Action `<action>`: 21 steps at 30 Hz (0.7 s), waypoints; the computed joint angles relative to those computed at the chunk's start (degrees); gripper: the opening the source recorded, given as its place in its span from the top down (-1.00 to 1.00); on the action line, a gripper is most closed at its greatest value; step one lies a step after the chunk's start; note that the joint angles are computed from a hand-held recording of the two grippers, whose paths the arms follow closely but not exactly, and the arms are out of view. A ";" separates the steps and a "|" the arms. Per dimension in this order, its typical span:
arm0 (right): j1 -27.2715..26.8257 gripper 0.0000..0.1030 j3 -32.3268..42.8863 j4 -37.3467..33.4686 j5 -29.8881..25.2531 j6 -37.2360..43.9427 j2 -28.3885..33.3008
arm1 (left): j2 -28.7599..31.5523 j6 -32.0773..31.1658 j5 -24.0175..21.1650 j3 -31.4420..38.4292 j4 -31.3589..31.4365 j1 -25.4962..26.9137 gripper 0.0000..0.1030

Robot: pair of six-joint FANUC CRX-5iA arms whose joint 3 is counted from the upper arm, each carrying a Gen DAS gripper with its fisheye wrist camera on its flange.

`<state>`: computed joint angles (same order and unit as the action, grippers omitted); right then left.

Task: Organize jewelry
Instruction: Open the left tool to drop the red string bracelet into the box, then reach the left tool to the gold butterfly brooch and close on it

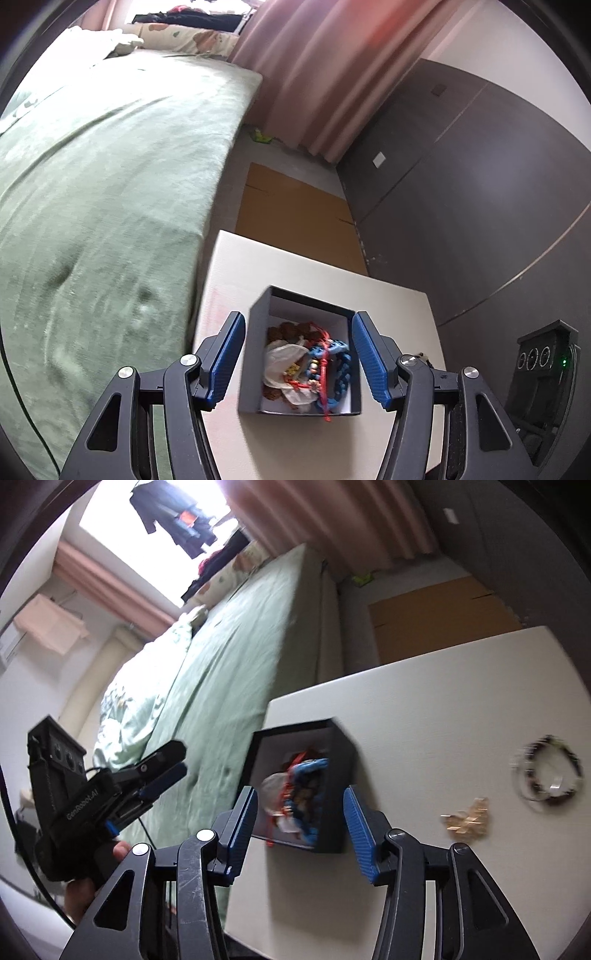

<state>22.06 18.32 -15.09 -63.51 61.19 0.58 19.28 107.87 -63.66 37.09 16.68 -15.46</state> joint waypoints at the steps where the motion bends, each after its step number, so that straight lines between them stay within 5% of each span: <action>1: -0.09 -0.07 -0.93 1.40 0.04 -0.97 -0.81 | 0.23 -0.02 -0.30 0.43 -0.20 -0.38 -0.21; 8: -1.09 -0.08 -4.36 8.92 -1.55 -6.28 -4.01 | 3.16 0.04 -2.97 5.73 -2.02 -3.85 -0.26; 17: -6.30 -0.09 -5.22 8.45 -5.23 -6.12 -5.34 | 11.09 -0.43 -10.28 19.09 -5.48 -9.39 -0.26; 21: -8.63 -0.31 -6.20 8.23 -6.19 -6.15 -6.28 | 16.39 -0.97 -15.94 28.37 -8.22 -12.09 -0.26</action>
